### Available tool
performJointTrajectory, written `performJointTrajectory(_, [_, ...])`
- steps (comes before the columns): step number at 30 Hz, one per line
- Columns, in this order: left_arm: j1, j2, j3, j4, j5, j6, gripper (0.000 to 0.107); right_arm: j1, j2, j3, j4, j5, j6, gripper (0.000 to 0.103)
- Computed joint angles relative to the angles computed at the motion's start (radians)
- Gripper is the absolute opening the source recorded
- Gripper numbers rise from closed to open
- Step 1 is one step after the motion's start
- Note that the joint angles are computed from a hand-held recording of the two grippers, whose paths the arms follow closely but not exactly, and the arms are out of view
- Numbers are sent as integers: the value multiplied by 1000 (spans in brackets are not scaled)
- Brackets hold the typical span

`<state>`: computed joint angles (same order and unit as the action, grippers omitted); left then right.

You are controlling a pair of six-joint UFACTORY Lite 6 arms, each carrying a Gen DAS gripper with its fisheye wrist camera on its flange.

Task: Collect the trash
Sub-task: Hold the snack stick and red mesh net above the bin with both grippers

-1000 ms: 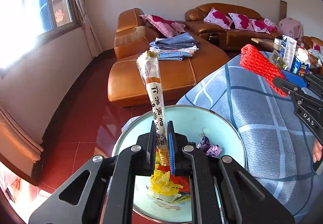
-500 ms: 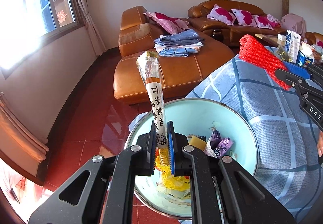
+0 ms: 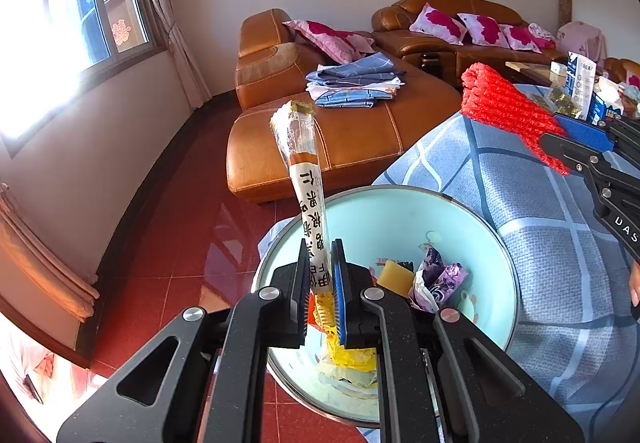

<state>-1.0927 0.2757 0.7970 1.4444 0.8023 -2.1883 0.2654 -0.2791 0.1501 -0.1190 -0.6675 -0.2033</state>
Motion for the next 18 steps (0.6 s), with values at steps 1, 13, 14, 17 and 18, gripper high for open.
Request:
performJointTrajectory(1, [2, 0, 0, 0, -2, 2, 10, 2, 0, -2, 0, -1, -2, 21])
performJointTrajectory(13, [6, 3, -2, 4, -15, 4, 10, -11, -13, -10, -70, -5, 37, 21])
performJointTrajectory(14, [6, 3, -3, 4, -16, 3, 10, -11, -14, -10, -75, -4, 38, 21])
performJointTrajectory(17, [9, -1, -6, 8, -22, 1, 10, -3, -13, -10, -72, -5, 29, 21])
performJointTrajectory(18, [8, 0, -6, 8, -22, 1, 10, -1, -15, -12, -73, -6, 27, 21])
